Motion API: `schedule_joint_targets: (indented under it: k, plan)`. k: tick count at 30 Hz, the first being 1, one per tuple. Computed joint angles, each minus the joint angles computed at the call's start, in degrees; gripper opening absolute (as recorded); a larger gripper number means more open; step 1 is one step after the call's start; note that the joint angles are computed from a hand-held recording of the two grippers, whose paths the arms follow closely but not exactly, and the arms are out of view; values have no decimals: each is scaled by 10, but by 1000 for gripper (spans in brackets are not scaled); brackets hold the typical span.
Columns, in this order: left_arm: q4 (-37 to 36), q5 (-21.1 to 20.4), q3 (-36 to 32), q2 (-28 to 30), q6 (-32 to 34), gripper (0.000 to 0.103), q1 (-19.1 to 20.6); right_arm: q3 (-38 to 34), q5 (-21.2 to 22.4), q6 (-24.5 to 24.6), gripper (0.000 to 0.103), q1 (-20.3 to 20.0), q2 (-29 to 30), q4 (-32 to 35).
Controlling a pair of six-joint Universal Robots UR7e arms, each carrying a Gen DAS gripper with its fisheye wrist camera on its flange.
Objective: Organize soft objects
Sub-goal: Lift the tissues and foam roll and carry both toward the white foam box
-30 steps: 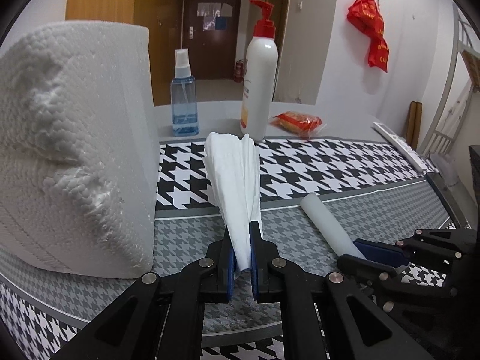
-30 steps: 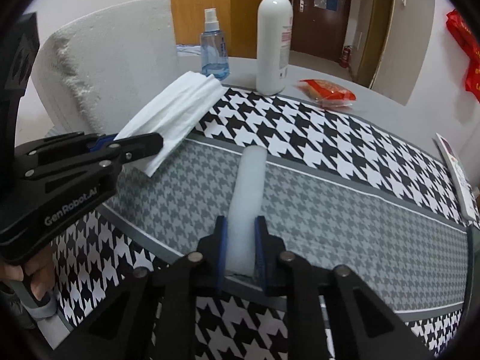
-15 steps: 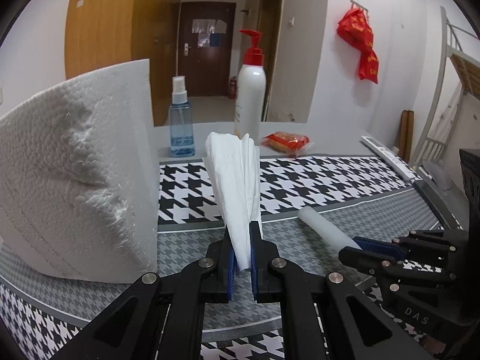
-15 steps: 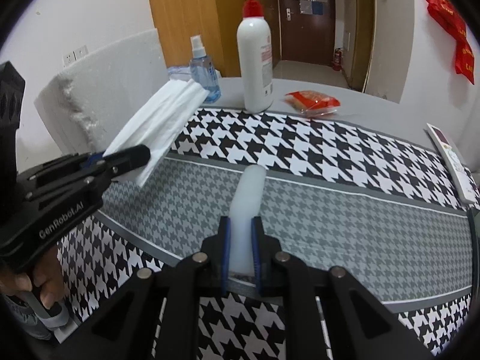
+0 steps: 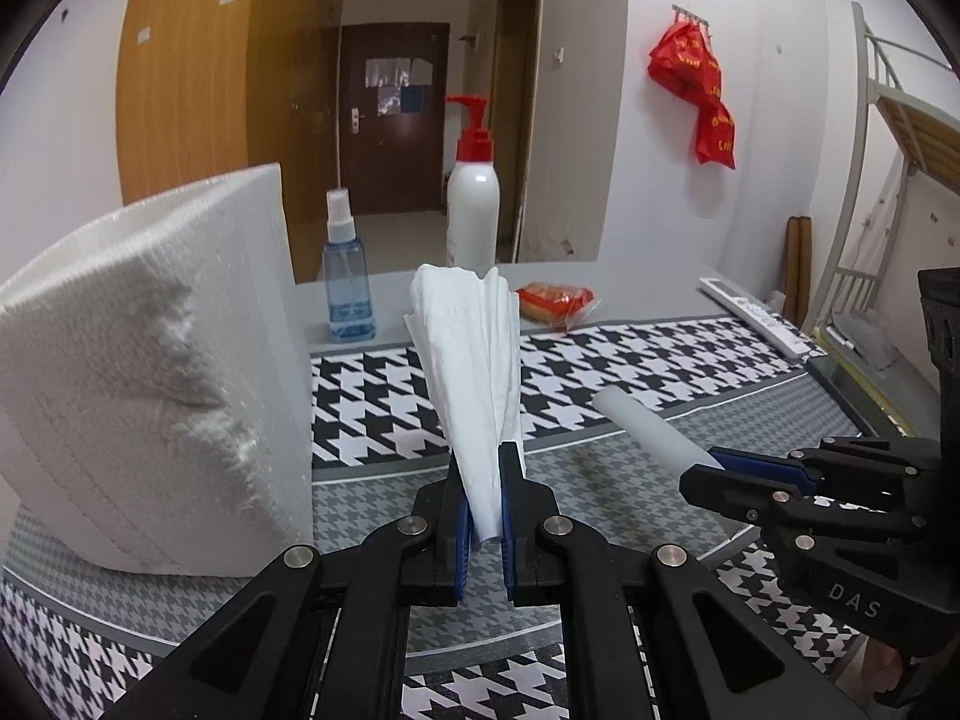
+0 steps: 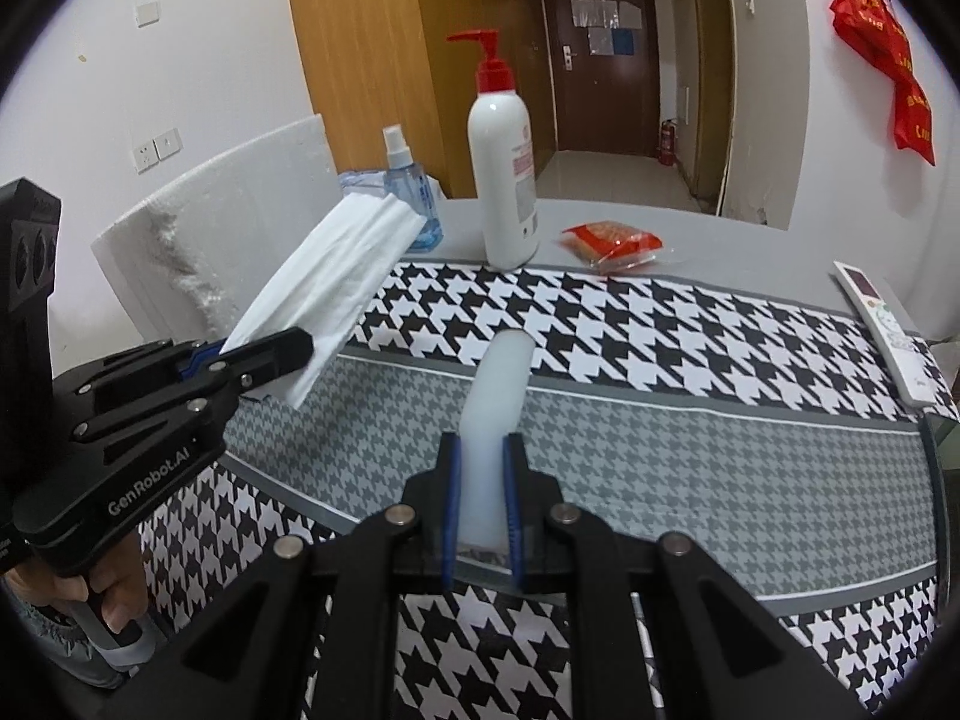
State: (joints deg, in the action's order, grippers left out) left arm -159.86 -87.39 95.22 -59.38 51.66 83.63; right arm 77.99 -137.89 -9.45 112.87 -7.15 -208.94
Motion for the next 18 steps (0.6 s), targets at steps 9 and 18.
schedule_joint_targets:
  k: [9,18]
  plan:
    - [-25,4,14,-9,11,9,-4,10,-10,-20,17,14,-1,-47]
    - [-30,-3,33,-28,17,9,-5,32,-23,-24,17,26,-8,-88]
